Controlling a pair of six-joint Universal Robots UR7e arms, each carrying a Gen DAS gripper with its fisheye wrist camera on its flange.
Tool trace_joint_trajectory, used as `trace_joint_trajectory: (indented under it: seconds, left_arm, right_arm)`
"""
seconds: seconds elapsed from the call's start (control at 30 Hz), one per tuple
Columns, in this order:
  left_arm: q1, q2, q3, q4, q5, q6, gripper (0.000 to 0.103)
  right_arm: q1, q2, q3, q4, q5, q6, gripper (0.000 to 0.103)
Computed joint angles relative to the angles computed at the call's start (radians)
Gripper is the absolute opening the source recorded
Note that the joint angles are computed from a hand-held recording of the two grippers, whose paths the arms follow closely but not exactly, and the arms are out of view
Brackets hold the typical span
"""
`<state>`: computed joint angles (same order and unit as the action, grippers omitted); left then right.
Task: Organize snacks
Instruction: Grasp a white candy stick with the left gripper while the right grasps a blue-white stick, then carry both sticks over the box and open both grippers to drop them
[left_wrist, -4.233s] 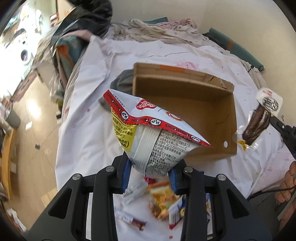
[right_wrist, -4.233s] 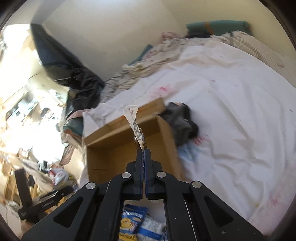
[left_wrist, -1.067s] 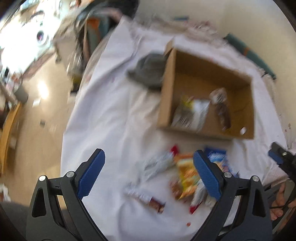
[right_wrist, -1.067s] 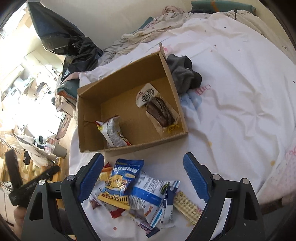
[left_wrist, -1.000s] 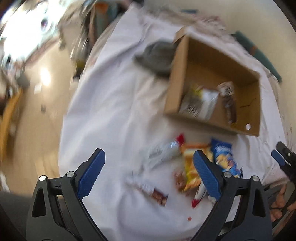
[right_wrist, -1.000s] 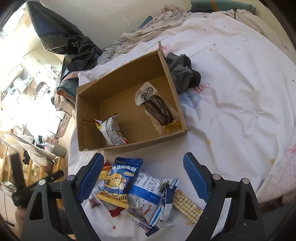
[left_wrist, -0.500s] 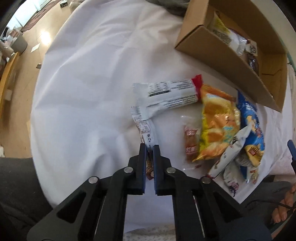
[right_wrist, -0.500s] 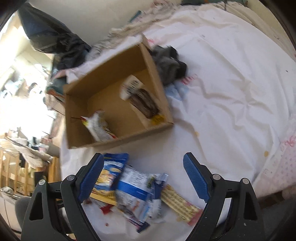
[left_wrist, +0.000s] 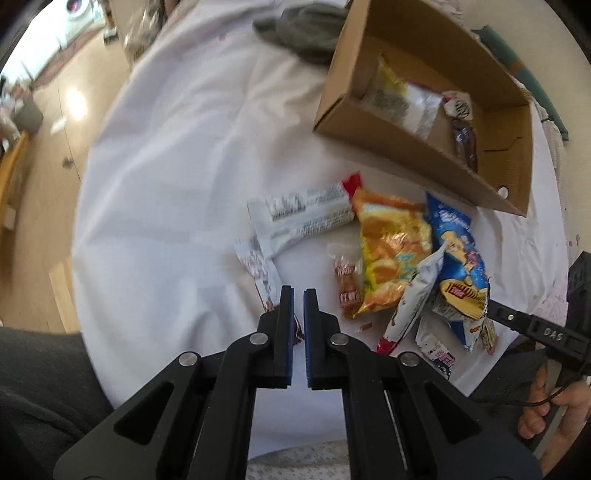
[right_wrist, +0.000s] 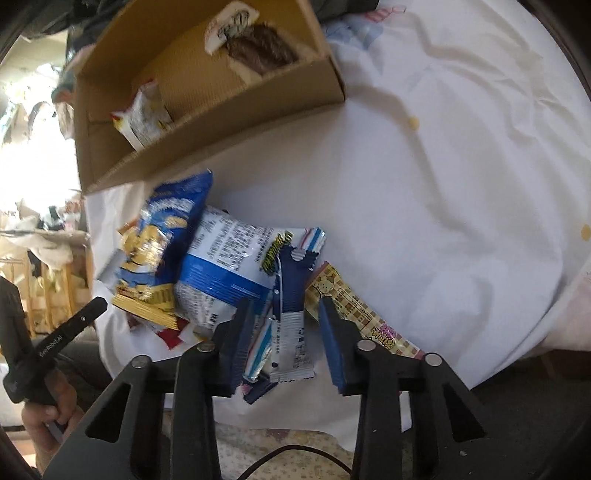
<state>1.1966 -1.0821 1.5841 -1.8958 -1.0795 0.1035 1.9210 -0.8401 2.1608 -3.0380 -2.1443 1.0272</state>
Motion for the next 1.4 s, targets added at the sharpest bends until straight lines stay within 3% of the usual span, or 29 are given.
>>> trace_joint_trajectory:
  seconds: [0.07,0.17,0.23,0.27,0.4,0.5,0.77,1.03,1.4]
  left_arm:
    - [0.009,-0.001,-0.001,0.026,0.009,-0.024,0.004]
    - [0.013,0.008,-0.005,0.029,0.006,-0.036,0.010]
    - [0.014,0.014,-0.004,0.018,0.027,-0.052,0.038]
    - [0.019,0.017,-0.007,0.014,0.026,-0.068,0.040]
    - [0.032,0.041,-0.025,0.038,0.045,-0.104,0.039]
    - [0.034,0.058,-0.030,0.071,0.062,-0.097,0.013]
    - [-0.007,-0.057,0.029,0.000,0.016,0.028,0.013]
    - [-0.063,-0.082,0.000,-0.071,-0.027,0.070,0.013]
    - [-0.110,0.003,-0.056,-0.226,-0.034,0.202,0.013]
  right_arm:
    - [-0.011,0.009,-0.002,-0.005,0.018,-0.013,0.017]
    - [-0.002,0.009,-0.003,-0.019,-0.005,-0.030,0.017]
    - [0.017,0.004,-0.002,-0.037,-0.035,-0.034,0.016]
    - [0.025,0.003,0.002,-0.057,-0.049,-0.035,0.016]
    - [0.063,0.008,0.027,-0.218,-0.125,-0.062,0.016]
    - [0.090,0.020,0.028,-0.334,-0.180,-0.120,0.016]
    - [0.096,0.028,0.058,-0.508,-0.169,-0.170,0.017]
    - [0.112,0.060,0.011,-0.676,-0.170,-0.320,0.017]
    - [0.071,0.039,-0.055,-0.670,-0.143,-0.438,0.017]
